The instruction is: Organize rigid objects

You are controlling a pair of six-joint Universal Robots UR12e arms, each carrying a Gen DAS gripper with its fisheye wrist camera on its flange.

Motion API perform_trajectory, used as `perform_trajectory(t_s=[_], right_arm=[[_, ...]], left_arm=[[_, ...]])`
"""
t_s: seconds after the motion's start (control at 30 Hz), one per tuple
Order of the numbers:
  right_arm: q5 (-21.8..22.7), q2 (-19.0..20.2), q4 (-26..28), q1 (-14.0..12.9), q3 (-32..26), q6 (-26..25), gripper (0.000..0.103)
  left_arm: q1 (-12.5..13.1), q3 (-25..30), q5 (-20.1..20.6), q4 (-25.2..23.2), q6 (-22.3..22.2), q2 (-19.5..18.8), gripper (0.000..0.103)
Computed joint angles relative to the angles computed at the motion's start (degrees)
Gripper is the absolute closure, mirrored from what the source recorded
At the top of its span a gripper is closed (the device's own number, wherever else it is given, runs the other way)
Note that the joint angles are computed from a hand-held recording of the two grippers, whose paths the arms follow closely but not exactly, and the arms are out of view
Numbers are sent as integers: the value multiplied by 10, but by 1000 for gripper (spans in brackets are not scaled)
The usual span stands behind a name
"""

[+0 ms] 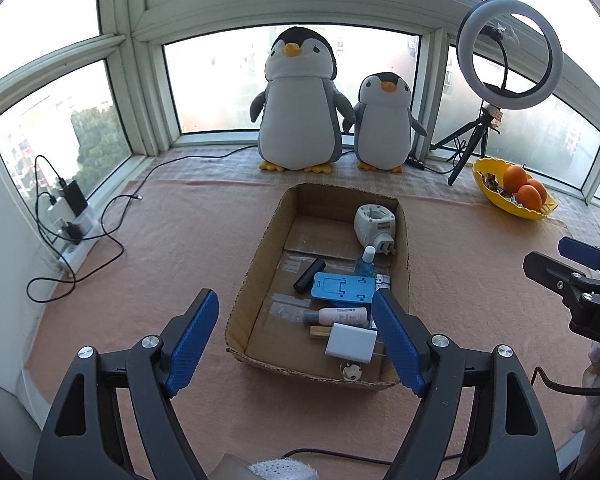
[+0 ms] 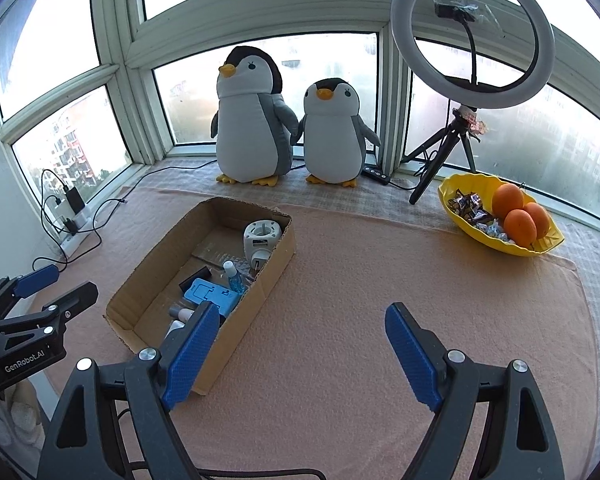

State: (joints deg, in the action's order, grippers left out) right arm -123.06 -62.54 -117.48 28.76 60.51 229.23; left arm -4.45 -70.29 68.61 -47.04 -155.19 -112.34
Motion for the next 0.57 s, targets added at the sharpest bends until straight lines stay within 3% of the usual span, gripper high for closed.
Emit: perform_trajectory(t_s=[0.57], right_arm=[[6, -1, 6, -2, 4, 11, 20]], left_arm=[[-3, 3, 8, -8, 3, -2, 24]])
